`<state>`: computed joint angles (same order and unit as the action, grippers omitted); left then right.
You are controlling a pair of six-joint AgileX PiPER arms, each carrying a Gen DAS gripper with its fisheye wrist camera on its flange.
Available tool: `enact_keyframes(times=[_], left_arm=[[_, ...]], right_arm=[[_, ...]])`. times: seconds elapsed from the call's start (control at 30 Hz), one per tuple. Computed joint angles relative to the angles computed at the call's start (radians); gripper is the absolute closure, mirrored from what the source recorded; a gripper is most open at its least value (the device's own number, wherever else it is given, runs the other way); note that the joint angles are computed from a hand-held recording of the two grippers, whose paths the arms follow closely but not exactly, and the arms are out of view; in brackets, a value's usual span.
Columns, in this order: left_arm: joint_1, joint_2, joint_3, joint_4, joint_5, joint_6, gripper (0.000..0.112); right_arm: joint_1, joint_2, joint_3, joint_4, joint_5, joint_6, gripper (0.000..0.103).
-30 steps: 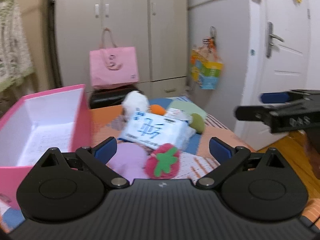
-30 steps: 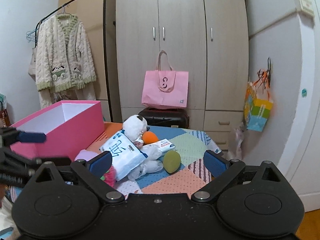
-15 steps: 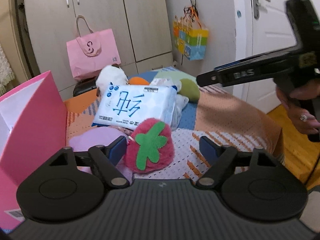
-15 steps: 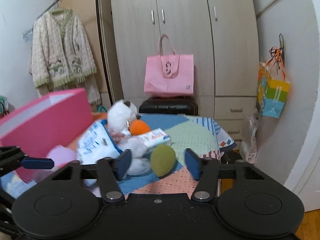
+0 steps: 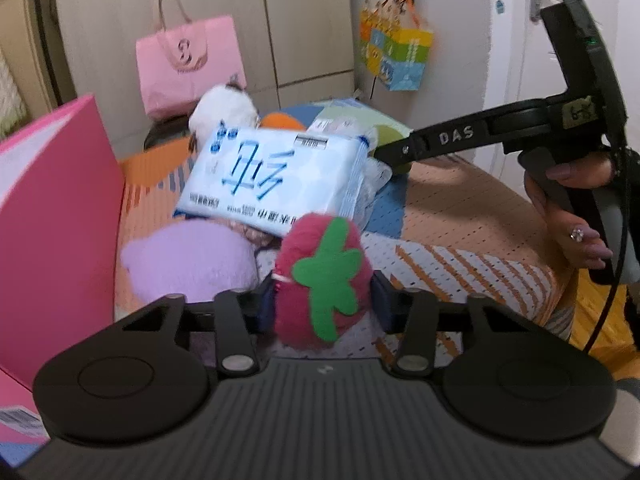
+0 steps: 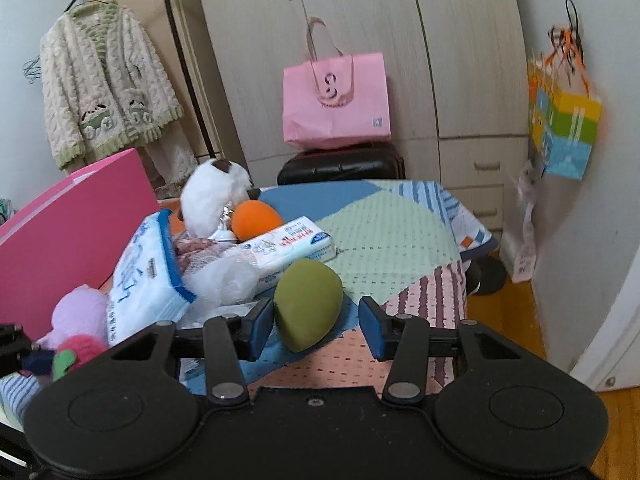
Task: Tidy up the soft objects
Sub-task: 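Grasp the red strawberry plush with the left gripper while the right gripper grasps the green sponge, then carry the strawberry plush and green sponge over the pink box with both grippers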
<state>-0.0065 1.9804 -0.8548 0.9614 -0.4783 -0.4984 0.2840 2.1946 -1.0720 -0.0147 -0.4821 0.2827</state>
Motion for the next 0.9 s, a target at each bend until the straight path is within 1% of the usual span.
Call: enact_keyframes(times=[0.03,0.07,0.1,0.27,0.37,0.43,0.53,0.6,0.73,0.83,0.9], left_arm=[[0.004,0.004,-0.003,0.005,-0.008,-0.013,0.070],[0.006,0.003,-0.004,0.010,-0.009,-0.024,0.073],[0.008,0.002,-0.005,0.022,-0.012,-0.039,0.074],[0.035,-0.013,0.011,0.067,-0.069,-0.078,0.075],[0.061,-0.023,0.017,0.116,-0.108,-0.127,0.075],[0.081,-0.030,0.017,0.165,-0.129,-0.177,0.075],[0.116,-0.042,0.010,0.280,-0.154,-0.293,0.075],[0.136,-0.047,-0.002,0.368,-0.164,-0.380,0.075],[0.179,-0.051,-0.018,0.519,-0.202,-0.514,0.075],[0.206,-0.066,-0.006,0.576,-0.213,-0.557,0.075],[0.226,-0.080,-0.005,0.628,-0.224,-0.601,0.075]], right_arm=[[-0.005,0.006,-0.008,-0.036,0.006,0.040,0.052],[-0.004,0.008,-0.014,-0.045,0.015,0.046,0.055],[-0.001,0.009,-0.013,-0.047,0.012,0.039,0.064],[0.045,-0.016,0.048,0.150,-0.065,-0.168,0.065],[0.053,-0.039,0.084,0.178,-0.079,-0.187,0.065],[0.063,-0.057,0.119,0.212,-0.104,-0.208,0.065],[0.082,-0.092,0.174,0.246,-0.127,-0.225,0.065],[0.095,-0.121,0.211,0.244,-0.131,-0.220,0.065],[0.120,-0.180,0.266,0.195,-0.107,-0.177,0.065],[0.153,-0.219,0.298,0.158,-0.086,-0.145,0.065],[0.170,-0.243,0.309,0.109,-0.056,-0.098,0.065]])
